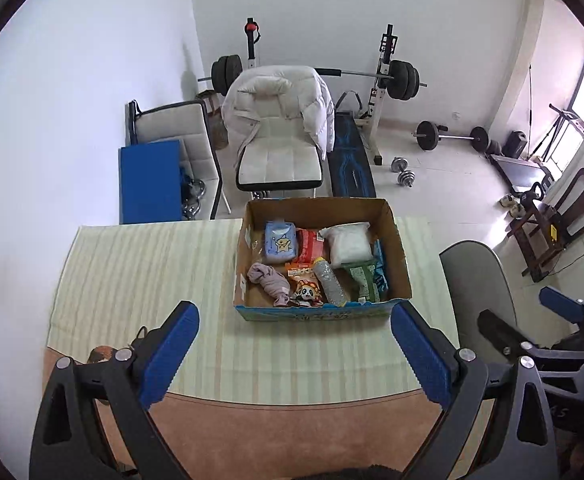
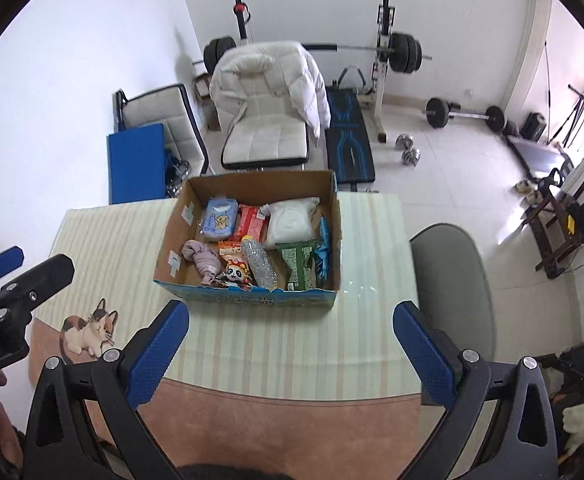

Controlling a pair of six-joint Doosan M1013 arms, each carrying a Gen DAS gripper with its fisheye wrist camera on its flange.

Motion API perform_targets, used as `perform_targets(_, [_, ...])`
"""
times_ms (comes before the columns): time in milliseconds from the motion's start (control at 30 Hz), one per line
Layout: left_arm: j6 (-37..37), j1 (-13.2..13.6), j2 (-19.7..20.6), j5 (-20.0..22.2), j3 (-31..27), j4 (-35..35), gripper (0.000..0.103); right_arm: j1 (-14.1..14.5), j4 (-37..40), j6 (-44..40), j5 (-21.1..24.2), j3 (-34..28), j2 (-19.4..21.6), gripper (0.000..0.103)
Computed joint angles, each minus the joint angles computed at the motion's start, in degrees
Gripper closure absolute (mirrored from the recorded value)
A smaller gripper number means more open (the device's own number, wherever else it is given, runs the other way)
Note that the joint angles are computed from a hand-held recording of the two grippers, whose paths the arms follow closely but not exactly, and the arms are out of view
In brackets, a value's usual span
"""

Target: Organize soft objects

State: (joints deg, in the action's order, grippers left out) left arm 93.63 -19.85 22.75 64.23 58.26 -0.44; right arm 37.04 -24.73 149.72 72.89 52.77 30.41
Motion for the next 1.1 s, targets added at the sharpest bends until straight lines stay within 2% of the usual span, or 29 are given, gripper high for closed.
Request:
perform_targets(267, [0.1,0.4,-3.3,0.0,2.7,-2.2,0.005,4.0,-7.5,4.4,2.1,1.2,-3.5,0.0])
perform_targets(600, [-1.1,0.0,-5.4,-4.0,5.3,-0.1,0.005,6.7,-13.1,5.4,5.5,-0.2,-4.4,0.0])
perform_targets(733, [-1.9,-0.2,-5.9,-6.0,5.8,1.4,0.005,7.2,-16.2,5.6,7.6,-1.7,-3.6,0.0])
perform_targets(1100, [-2.6,0.1,-6.6,-7.4,6.5,1.5,0.005,7.1,-17.3,5.4,8.0,-2.7,-3.1,0.0])
